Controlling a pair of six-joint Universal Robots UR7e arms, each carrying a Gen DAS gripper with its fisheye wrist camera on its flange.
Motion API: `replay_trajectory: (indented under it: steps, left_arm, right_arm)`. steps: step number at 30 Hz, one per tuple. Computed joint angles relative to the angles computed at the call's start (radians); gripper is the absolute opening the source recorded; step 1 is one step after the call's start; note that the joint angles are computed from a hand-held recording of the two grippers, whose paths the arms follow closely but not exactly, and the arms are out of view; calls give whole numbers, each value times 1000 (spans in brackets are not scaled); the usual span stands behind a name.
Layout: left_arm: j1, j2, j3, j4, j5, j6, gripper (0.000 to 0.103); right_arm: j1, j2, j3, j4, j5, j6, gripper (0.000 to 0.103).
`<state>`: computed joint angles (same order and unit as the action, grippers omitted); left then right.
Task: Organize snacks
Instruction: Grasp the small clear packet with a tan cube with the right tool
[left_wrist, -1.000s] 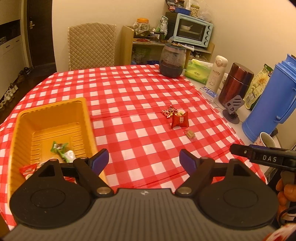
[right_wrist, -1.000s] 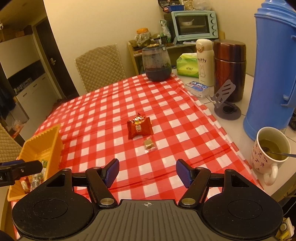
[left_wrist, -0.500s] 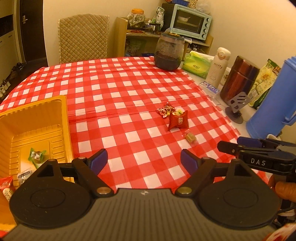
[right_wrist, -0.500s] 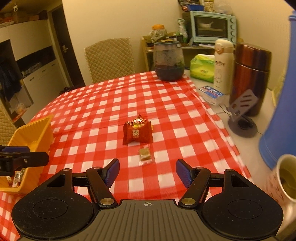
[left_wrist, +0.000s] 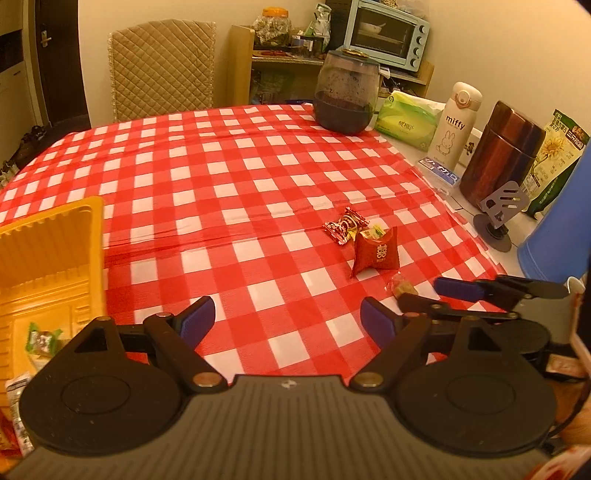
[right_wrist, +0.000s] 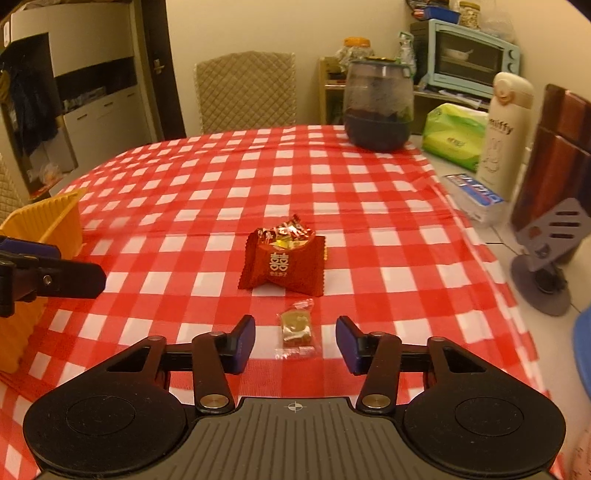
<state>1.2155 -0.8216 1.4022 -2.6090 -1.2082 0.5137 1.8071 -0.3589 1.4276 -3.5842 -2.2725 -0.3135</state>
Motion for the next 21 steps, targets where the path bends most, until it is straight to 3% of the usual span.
replay_trajectory:
  steps: [10, 15, 21]
  left_arm:
    - [4, 38, -33, 23, -7, -7, 84]
    - [-1, 60, -44, 26, -16, 3, 84]
    - [-8, 106, -64, -4, -63, 40, 84]
  right_arm:
    - [-17, 38, -66, 42, -21, -51, 22]
    - [-12, 29, -38, -34, -33, -42, 21]
    - [-15, -22, 35, -102, -66, 35, 21]
